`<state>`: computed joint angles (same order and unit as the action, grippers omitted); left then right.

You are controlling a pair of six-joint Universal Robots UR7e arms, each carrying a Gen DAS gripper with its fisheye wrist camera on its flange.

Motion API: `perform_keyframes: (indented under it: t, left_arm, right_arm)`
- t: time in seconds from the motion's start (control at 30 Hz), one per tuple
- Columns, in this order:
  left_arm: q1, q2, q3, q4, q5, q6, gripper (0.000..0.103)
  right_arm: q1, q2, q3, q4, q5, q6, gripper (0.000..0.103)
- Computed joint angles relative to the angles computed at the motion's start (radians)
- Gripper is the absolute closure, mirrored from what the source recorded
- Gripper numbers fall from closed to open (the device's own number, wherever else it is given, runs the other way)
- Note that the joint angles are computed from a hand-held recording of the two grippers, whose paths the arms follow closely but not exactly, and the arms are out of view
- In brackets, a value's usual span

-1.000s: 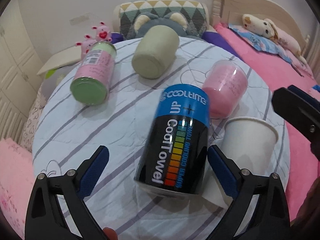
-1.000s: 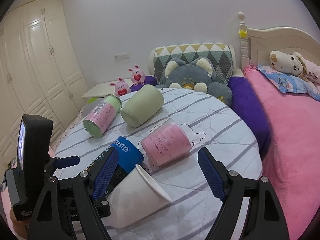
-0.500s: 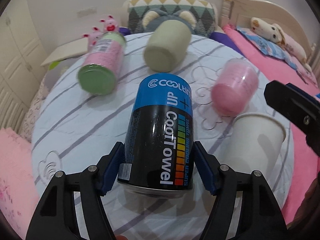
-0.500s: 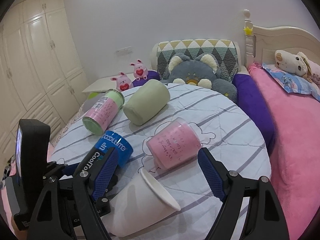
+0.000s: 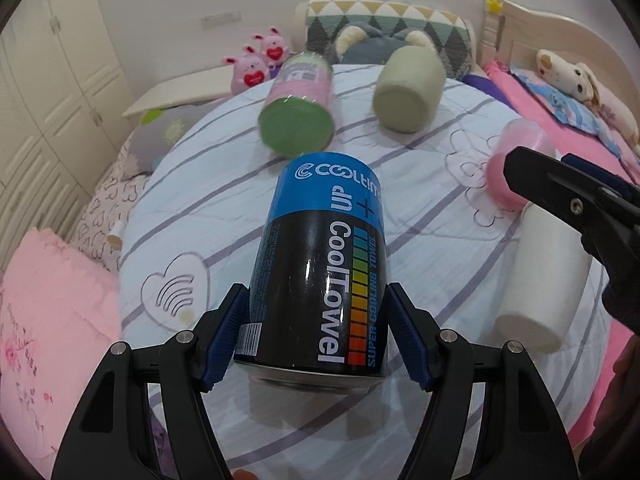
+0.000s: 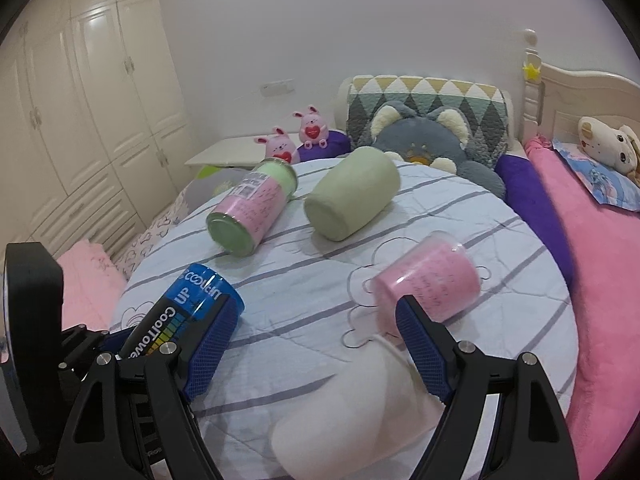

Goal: Flip cup upright
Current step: 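Lift the can with the left tool while the right tool grasps its blue end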

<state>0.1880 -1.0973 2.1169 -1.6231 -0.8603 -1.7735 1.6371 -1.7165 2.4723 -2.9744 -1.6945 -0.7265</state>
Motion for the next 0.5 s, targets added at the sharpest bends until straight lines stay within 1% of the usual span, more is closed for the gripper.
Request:
perform_keyframes:
  t: [0.13,0.23,0.37,0.5]
  left_arm:
    - [0.001,-0.011,0.017,-0.022,-0.013,0.005,0.031]
    - [0.000,-0.013,0.016,-0.029,-0.017,0.027,0.017]
    - [-0.031,-0.034,0.025,-0.015,0.000,0.011,0.010]
    - [-0.059,-0.068,0.048,-0.008,0.002,-0.012,0.009]
  right_arm:
    - [0.031,0.028,0.001,-0.017,-0.038,0.011,0.020]
    - [0.055,0.040,-0.006,0.000,-0.070,0.038,0.020]
    - [0.084,0.040,-0.015,0.040,-0.090,0.087,0.020]
    - [0.112,0.048,-0.035,0.095,-0.089,0.144,0.020]
